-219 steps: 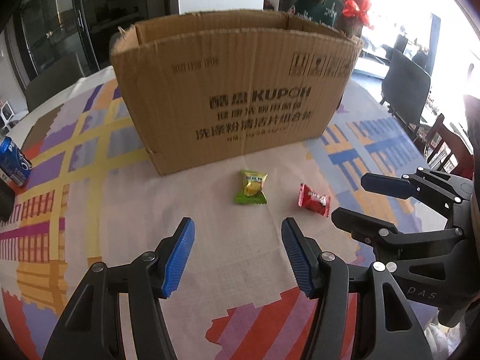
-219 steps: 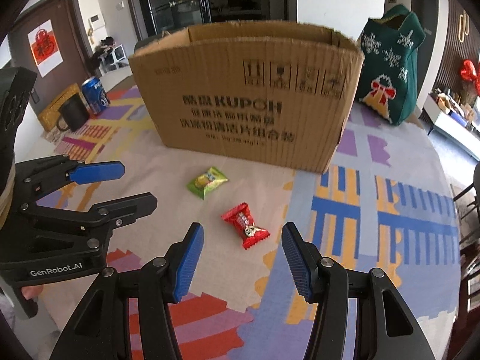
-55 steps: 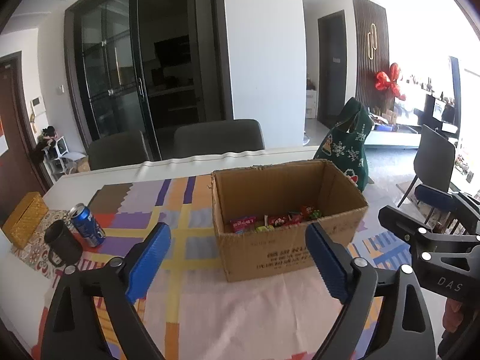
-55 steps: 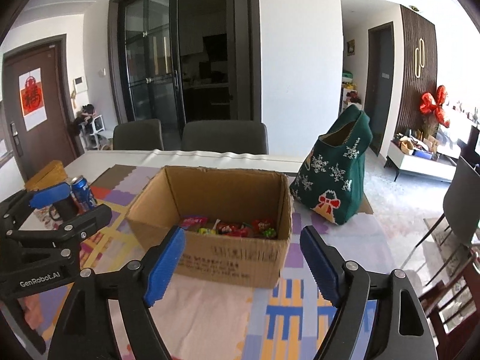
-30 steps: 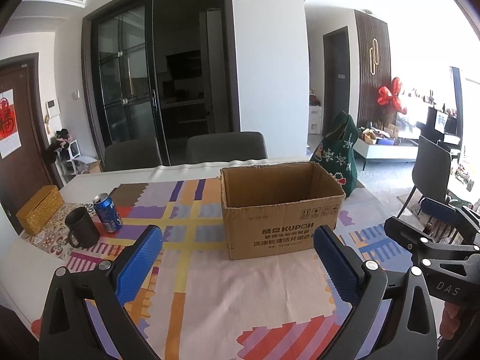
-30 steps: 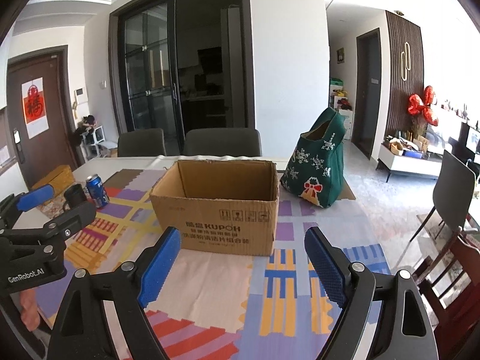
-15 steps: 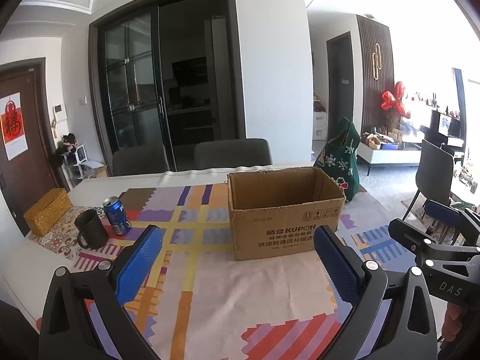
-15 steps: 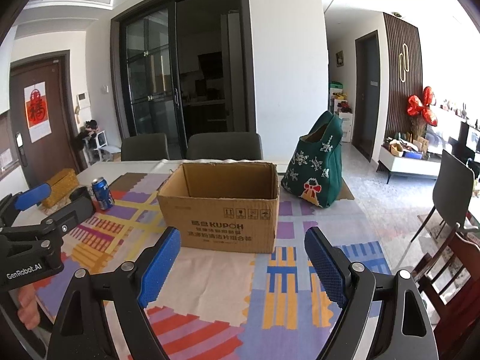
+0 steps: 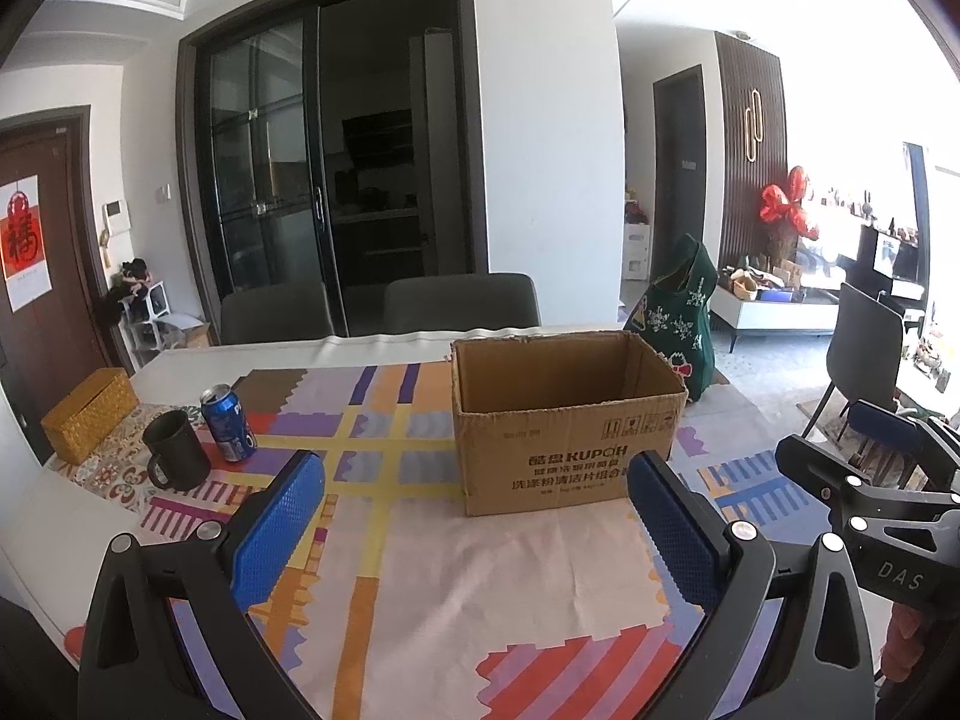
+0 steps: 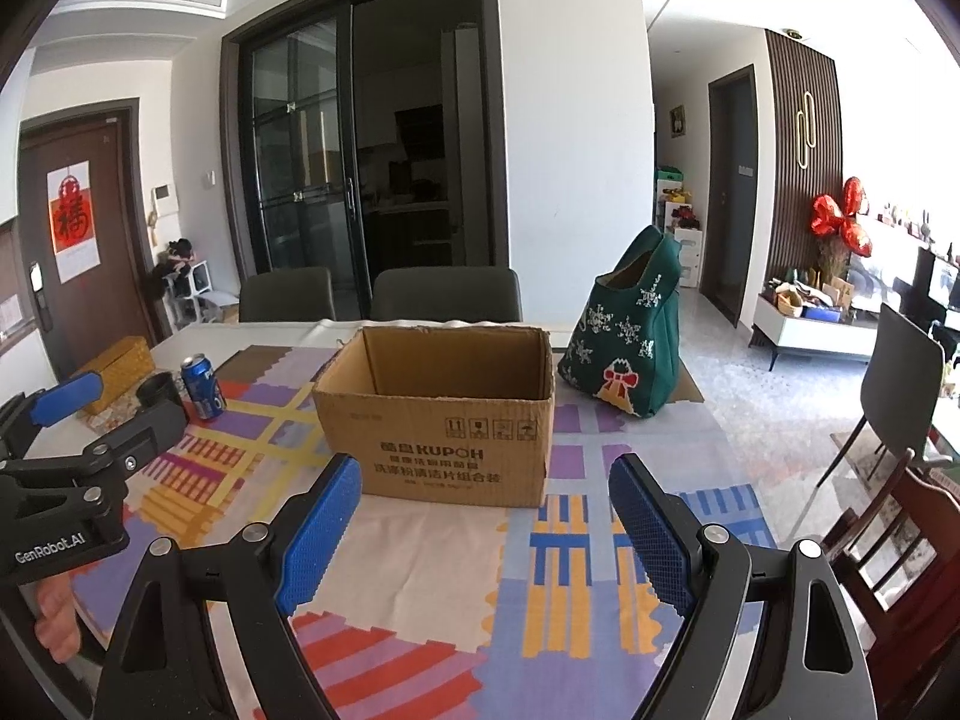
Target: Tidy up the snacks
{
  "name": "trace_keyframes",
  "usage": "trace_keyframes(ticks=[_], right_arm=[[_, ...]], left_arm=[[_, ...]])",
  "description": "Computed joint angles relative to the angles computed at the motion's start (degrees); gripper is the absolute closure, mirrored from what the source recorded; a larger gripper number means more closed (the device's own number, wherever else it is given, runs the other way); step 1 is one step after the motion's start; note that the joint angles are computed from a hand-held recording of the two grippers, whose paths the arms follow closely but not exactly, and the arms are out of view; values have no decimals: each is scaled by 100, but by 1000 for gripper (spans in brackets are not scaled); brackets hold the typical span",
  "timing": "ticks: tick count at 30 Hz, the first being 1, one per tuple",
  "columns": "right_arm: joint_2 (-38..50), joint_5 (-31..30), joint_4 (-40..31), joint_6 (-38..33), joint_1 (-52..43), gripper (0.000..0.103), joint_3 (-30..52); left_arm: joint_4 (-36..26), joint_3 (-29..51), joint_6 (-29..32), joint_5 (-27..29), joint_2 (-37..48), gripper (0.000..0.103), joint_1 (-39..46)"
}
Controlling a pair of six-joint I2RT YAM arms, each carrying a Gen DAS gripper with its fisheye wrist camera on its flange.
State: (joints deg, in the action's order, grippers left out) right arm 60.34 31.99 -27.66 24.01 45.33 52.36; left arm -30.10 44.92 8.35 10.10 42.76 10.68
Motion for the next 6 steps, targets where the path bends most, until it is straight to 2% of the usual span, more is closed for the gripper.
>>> trace_keyframes(ticks=[6], right_arm=[[45,-36,-42,-17,-28,18,29]], left_arm=[[38,-28,12,3,54,0,12]])
